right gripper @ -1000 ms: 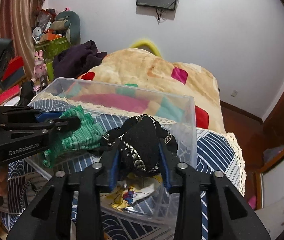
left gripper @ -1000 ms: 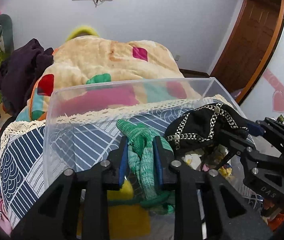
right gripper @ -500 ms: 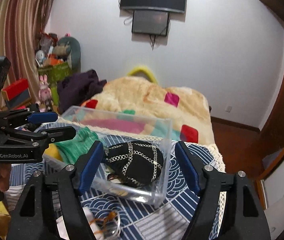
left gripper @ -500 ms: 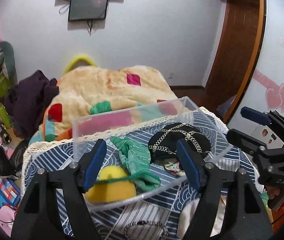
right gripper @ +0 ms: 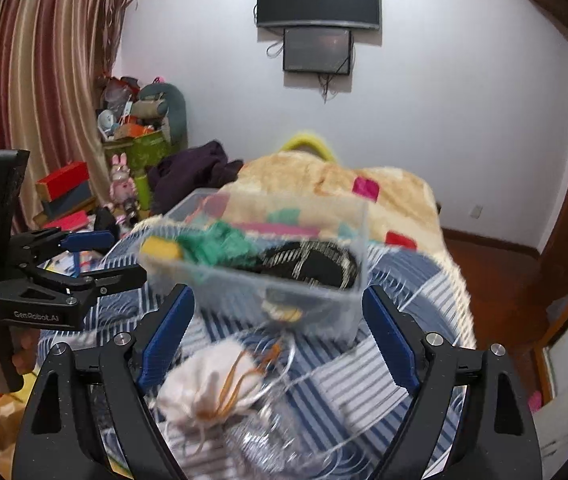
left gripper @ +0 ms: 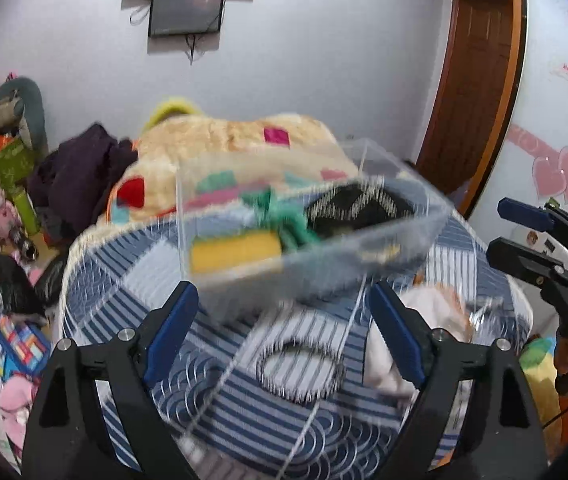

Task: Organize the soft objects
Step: 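Grasp the braided bracelet with the left tool while the right tool grasps the white drawstring pouch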

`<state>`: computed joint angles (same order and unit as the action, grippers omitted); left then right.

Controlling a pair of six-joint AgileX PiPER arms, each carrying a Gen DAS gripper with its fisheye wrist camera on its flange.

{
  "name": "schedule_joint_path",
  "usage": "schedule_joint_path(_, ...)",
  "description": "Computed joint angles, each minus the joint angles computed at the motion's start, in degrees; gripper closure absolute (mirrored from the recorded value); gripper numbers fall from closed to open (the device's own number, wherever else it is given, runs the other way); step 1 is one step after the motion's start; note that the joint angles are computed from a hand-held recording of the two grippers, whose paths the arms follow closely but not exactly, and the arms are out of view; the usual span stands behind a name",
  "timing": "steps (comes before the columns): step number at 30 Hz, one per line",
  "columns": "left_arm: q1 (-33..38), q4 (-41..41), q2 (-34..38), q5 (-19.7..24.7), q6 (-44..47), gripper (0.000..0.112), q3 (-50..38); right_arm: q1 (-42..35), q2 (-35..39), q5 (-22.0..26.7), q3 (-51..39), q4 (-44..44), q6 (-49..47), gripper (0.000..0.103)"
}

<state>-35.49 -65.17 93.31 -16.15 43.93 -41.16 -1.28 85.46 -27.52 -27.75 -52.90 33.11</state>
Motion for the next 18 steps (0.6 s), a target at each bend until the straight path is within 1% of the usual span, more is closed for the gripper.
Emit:
schedule_joint_path(3,-0.96,0.32,2.36,-1.10,-2.03,0.024,1.55,1.02,2.18,0.04,0.92,2.72,-2.23,0.019)
schedule_joint_path(8,-0.46,13.84,6.52,-0.13,-18.28,0.024,3.83,0.89,6.17,-1.20,1.16,-1.01,1.47,0.019)
schedule_joint_path(9,-0.63,15.86,7.41,-0.32,-20.82,0.024,4.06,0.41,6.63,-2.23,2.02,-0.83,0.78,0.019)
schedule_joint_path(11,-0.89,19.30,8.52,-0.52,-24.85,0.024,4.10,1.07,7.65,-2.63,2.57,-0.05,-0.15,0.019)
schedule_joint_path(13,-0.93,21.82,9.56,-0.55,-27.43,0.024,3.61,2.69,8.61,-1.71,2.34,2.24,-1.89,0.020)
schedule_joint_path(15,-1.14,23.74,10.41,-0.72,-29.31,0.024,2.99,3.46,9.52,-1.09,1.65,2.49,-2.23,0.020)
schedule_joint_path(16,-1.18,24.58,10.90,-0.76,-30.10,0.024,2.61,3.42,10.02,-1.14,1.41,1.86,-2.07,0.028)
schedule_joint_path(17,-1.22,25.14,11.60,-0.67,-30.71,0.025,1.99,3.14,10.64,-1.01,0.72,-1.07,-0.02,0.035)
schedule_joint_path(18,-1.18,25.43,11.95,-0.57,-30.99,0.026,1.69,3.05,11.28,-0.75,0.25,-2.69,1.20,0.047)
